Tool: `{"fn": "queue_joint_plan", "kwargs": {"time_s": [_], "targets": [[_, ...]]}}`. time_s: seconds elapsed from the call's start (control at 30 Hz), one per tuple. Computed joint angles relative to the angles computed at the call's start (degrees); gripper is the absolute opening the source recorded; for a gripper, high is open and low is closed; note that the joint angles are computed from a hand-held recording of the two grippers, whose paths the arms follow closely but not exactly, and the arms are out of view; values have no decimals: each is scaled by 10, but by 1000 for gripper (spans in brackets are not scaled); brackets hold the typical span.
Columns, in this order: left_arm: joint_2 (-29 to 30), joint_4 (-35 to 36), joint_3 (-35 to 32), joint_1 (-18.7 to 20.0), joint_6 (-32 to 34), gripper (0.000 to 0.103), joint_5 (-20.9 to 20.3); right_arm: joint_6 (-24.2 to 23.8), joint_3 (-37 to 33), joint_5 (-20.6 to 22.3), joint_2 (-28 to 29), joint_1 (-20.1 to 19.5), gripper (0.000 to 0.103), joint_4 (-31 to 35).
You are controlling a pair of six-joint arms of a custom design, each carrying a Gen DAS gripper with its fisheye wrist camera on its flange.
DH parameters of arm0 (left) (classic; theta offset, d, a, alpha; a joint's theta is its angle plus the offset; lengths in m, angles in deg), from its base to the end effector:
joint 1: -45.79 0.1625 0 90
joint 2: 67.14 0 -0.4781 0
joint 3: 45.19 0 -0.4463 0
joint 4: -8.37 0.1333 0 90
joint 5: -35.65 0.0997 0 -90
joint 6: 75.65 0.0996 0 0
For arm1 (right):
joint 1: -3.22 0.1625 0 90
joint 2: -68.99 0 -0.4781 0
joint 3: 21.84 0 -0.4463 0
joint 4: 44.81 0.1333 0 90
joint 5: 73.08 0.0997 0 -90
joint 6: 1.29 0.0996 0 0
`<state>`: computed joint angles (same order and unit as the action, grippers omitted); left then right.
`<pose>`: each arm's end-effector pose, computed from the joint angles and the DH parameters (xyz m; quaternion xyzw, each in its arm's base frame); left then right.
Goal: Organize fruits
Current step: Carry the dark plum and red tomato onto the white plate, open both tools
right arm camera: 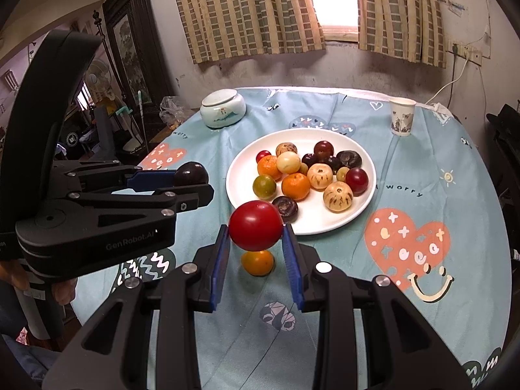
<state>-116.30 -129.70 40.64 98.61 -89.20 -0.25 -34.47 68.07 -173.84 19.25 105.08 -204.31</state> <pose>-0.3008 -0.7507 0.2201 0.1372 0.8767 -0.2738 0.3710 0.2736 -0.7445 0.2030 0.3470 -0.8988 0.2309 0.1358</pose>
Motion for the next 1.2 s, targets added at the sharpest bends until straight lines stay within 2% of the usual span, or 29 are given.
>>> {"fn": "queue_joint_plan", "kwargs": {"time_s": [0.23, 0.57, 0.8, 0.97, 1.2], "targets": [[26, 12, -43, 21, 13, 35, -10, 3, -44, -7, 29, -4, 33, 26], [79, -22, -137, 45, 78, 35, -9, -11, -164, -3, 94, -1, 33, 50], [110, -8, -193, 62, 89, 35, -13, -14, -232, -2, 135, -5, 33, 77], [128, 1, -219, 71, 93, 35, -11, -16, -269, -5, 157, -9, 33, 101], [127, -12, -224, 83, 91, 35, -6, -6, -293, -18, 173, -18, 33, 106]]}}
